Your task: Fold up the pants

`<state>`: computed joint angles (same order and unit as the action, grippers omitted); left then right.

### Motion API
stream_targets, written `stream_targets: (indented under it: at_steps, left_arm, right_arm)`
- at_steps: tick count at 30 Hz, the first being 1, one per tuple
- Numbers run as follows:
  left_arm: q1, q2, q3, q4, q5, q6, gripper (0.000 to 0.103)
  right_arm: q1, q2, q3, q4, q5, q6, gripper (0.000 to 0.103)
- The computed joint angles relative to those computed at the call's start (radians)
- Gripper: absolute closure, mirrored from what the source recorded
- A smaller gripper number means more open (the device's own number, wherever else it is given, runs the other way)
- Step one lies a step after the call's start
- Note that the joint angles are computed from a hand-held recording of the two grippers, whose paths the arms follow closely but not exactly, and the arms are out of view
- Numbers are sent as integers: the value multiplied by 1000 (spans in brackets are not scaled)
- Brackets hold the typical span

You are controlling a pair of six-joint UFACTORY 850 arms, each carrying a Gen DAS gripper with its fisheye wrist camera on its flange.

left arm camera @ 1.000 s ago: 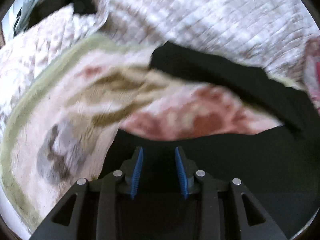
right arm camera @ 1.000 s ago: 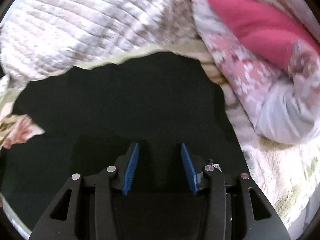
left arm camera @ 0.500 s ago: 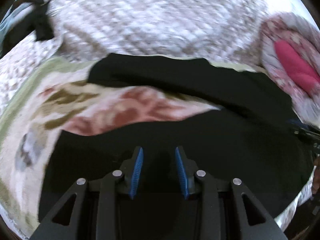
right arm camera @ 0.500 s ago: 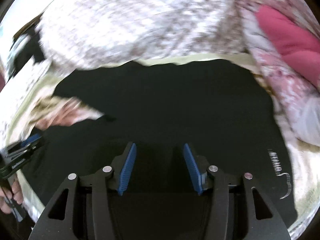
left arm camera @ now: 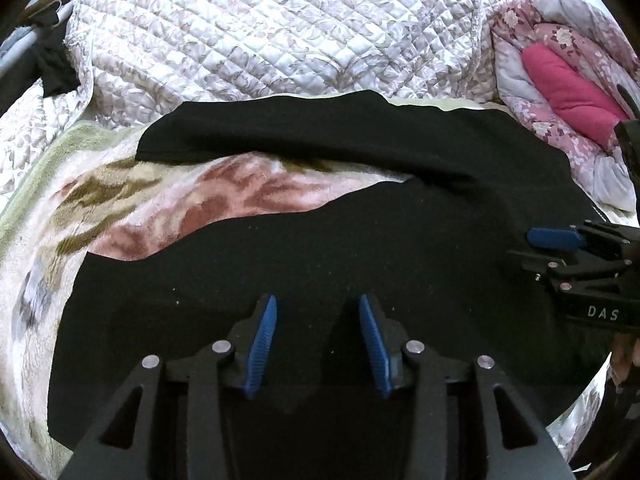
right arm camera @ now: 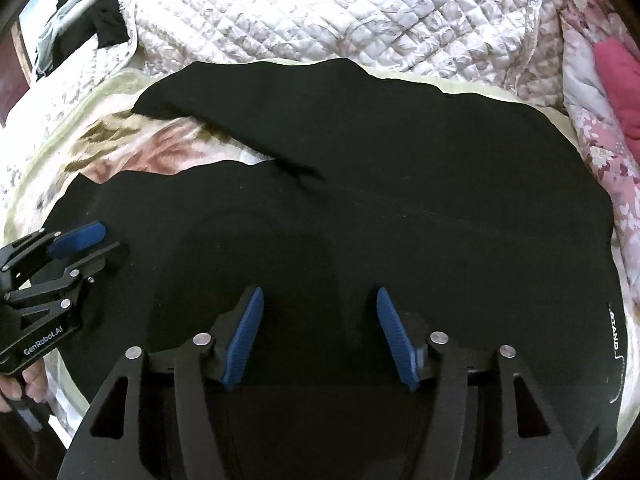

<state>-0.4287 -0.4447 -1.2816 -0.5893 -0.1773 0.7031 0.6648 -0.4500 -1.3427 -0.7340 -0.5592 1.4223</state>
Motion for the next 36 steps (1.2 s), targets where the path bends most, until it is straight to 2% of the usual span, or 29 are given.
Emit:
stream_targets:
  at_steps: [5, 12, 18, 22, 26, 33, 36]
  left_arm:
    - [-1, 1, 2, 14, 0, -16, 55]
    - [8, 11, -2, -71, -31, 81, 55]
    - [14, -14, -91, -67, -74, 97, 55]
    - [19, -93, -230, -2, -135, 34, 54]
    - [16, -207, -412, 109, -180, -64, 50]
    - [15, -482, -836, 279, -310, -266, 42]
    - [12, -623, -1055, 336, -406, -338, 41]
  right_arm:
    - [4, -2, -2, -4, -3, -23, 40]
    - [0, 57, 36, 27, 21, -45, 40]
    - [-39, 108, 46, -6, 2, -43, 40]
    - [-97, 116, 40, -14, 22, -86, 40]
    - [-170, 95, 6, 24, 61, -201, 40]
    - [-287, -19, -127, 123, 103, -441, 40]
    - [-327, -107, -230, 214, 99, -585, 40]
